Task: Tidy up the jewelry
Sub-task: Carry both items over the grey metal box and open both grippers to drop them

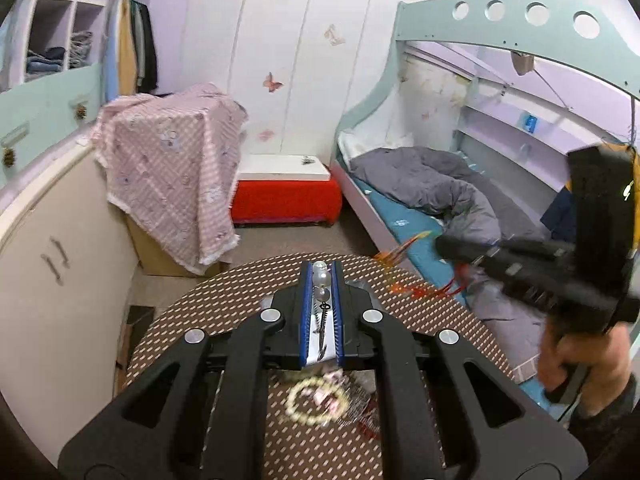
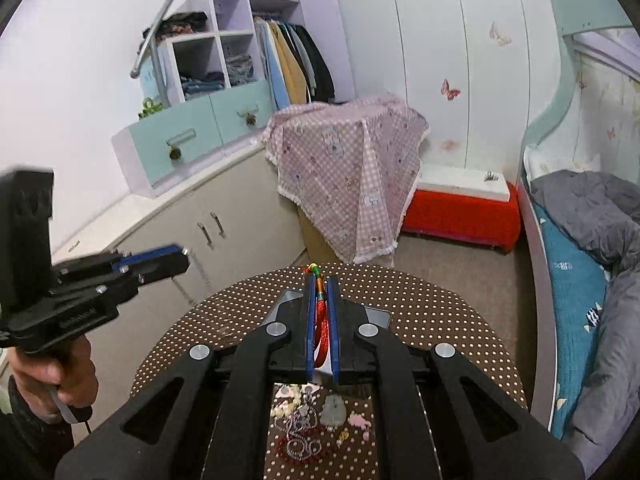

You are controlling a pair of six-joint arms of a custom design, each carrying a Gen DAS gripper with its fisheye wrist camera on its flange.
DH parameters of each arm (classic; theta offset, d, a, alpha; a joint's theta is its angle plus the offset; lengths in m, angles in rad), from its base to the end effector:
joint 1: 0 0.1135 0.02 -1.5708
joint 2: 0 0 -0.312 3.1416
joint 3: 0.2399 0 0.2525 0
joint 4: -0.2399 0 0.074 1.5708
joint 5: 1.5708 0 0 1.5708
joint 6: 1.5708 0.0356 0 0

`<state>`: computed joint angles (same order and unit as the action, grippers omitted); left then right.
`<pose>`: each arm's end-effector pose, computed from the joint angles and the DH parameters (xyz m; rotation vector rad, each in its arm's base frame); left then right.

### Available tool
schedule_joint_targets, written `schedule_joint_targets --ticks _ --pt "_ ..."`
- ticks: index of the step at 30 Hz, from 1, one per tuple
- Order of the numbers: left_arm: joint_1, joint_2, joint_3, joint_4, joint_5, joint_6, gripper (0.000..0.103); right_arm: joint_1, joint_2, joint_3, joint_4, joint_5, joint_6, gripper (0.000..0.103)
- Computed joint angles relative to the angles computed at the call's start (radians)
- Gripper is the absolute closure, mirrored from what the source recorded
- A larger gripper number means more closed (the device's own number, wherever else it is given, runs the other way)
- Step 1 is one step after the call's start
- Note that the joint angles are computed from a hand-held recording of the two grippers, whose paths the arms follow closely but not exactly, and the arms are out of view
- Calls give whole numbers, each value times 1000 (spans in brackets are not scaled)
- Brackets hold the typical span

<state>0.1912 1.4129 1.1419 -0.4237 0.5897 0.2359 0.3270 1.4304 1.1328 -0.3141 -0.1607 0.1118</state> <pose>0.3011 0.0381 0.3475 0.3522 2.1328 -0.4228 0.2991 0.1075 0.3452 -0.3283 2.1804 0.4225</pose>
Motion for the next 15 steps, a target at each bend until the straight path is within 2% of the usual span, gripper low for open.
schedule_joint_targets --ticks 3,4,5,6,8,9,10,13,15 --pt "-52 70 51 -8 -72 -31 92 -13 70 22 2 -23 14 99" --pt "-71 105 70 -14 -118 -44 73 -17 92 26 4 -24 20 97" --pt "-84 120 72 -5 -164 -56 19 -17 103 30 2 -22 25 95" --pt "-92 127 53 37 -206 -81 4 -22 123 41 -8 -23 34 93" --pt "-74 125 25 81 -190 -100 6 -32 132 36 -4 -13 61 68" --pt "-69 129 28 69 -194 -101 6 -35 124 28 2 1 75 34" --pt "-63 131 30 62 -211 -108 6 -39 101 -3 36 18 88 19" --pt "-36 96 1 76 -219 -108 6 -53 56 -39 56 31 112 8" --pt "-20 55 -29 82 -233 -116 6 -56 32 -61 64 45 124 8"
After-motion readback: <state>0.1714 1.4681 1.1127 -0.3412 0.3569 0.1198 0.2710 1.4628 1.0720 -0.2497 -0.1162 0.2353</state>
